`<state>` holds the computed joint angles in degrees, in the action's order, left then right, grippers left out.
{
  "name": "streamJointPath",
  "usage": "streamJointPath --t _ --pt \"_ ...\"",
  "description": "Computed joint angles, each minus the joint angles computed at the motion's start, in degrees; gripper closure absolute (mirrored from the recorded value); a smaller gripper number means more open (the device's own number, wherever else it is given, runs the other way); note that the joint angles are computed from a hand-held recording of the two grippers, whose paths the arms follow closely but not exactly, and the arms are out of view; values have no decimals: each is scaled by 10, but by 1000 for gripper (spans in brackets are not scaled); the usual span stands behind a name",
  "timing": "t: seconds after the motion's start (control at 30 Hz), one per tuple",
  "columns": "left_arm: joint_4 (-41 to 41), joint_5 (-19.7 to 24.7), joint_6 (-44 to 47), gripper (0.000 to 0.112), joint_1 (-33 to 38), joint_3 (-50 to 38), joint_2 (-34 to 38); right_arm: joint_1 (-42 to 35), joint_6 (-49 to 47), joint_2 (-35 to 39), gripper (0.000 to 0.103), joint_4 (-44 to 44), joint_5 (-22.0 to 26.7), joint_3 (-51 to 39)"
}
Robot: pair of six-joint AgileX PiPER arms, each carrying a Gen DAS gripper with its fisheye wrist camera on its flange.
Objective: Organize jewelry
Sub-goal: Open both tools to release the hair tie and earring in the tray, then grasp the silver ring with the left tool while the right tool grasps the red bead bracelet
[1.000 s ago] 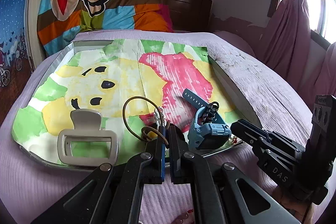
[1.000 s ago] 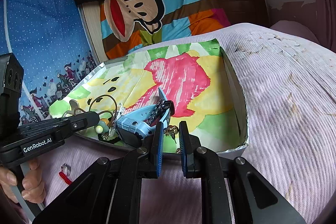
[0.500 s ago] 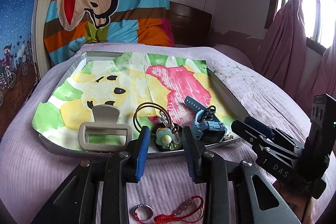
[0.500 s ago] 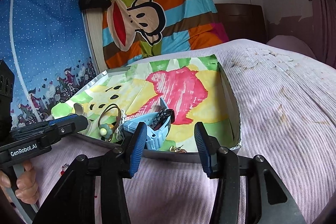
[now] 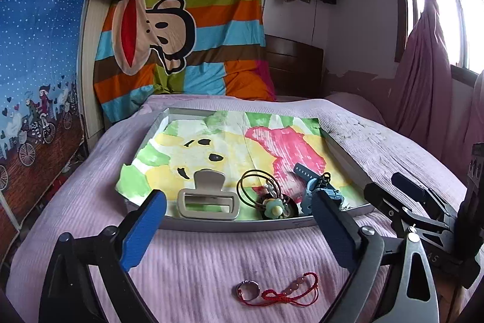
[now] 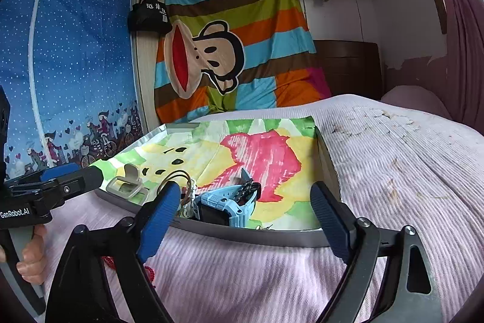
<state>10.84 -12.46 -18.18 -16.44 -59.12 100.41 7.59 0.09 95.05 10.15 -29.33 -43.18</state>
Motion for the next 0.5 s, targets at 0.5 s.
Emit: streamJointPath --t 0.5 --pt "-143 -73 148 9 32 128 -96 56 5 -85 1 55 -99 100"
